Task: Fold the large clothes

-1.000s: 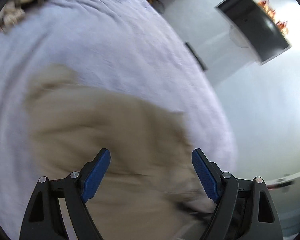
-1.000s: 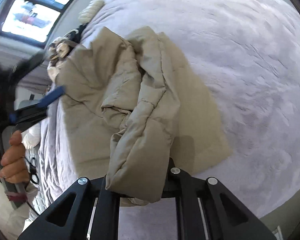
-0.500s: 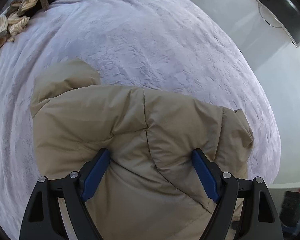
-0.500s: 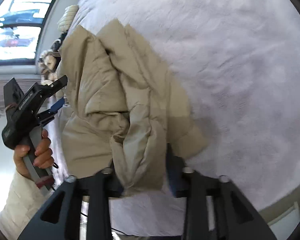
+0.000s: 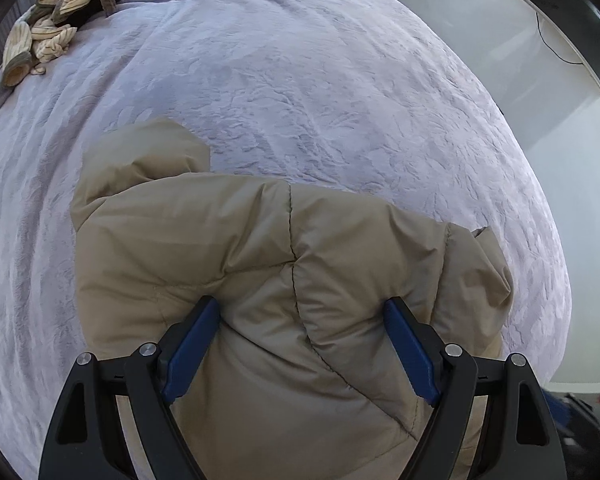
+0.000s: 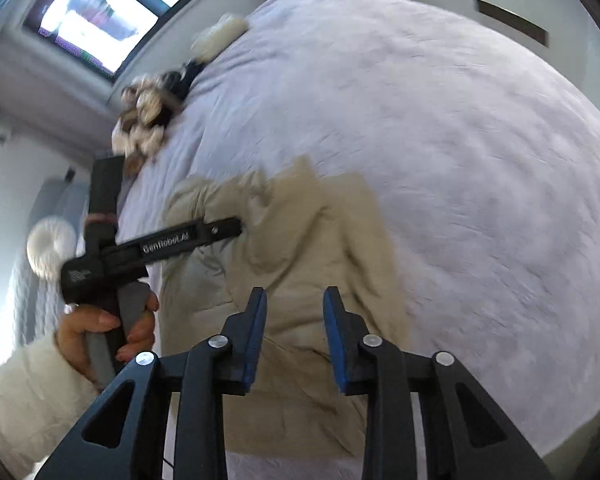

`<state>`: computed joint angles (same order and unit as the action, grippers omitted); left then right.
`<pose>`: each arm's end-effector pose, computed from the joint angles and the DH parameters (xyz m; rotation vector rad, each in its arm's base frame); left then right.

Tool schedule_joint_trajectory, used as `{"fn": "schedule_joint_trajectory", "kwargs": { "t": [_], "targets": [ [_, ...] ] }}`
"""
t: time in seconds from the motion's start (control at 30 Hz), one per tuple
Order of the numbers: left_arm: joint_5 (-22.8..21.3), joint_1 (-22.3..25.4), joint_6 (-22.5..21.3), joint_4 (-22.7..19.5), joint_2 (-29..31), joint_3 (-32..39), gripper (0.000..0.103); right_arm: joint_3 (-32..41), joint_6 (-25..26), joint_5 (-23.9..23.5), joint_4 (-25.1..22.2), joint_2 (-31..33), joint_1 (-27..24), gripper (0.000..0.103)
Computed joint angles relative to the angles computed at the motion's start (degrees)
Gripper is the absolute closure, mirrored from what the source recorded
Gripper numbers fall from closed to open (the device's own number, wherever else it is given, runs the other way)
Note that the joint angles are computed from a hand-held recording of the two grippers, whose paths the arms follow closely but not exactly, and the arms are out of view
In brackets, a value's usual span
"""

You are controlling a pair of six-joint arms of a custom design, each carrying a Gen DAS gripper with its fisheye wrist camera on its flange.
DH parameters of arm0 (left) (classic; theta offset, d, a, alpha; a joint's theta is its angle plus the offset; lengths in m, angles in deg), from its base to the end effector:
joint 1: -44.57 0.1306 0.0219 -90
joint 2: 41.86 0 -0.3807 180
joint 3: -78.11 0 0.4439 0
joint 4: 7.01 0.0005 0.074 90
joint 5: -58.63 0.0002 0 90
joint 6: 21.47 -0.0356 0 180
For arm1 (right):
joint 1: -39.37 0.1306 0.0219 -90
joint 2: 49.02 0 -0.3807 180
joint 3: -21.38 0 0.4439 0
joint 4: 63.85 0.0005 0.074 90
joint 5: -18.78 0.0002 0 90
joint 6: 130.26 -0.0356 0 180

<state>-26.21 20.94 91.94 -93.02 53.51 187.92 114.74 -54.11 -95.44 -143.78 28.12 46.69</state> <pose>0.4766 -0.2126 0.5164 0.0265 2.8668 -0.3041 0.4052 0.0663 0.5302 0.0186 2.6923 0.6825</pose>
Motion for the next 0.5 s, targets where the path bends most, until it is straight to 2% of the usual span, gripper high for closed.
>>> {"fn": "schedule_joint_trajectory", "kwargs": {
  "t": [0.27, 0.5],
  "targets": [
    [-0.53, 0.09, 0.08, -1.28, -0.61, 0.41, 0.019, -3.15, 4.87, 5.11, -3.19, 0.77, 1.27, 0.076],
    [-1.41, 0.90, -1.34, -3.71, -4.03, -0.10, 0.019, -5.22, 5.17, 4.19, -3.98, 1.53, -0.95, 0.076]
  ]
}}
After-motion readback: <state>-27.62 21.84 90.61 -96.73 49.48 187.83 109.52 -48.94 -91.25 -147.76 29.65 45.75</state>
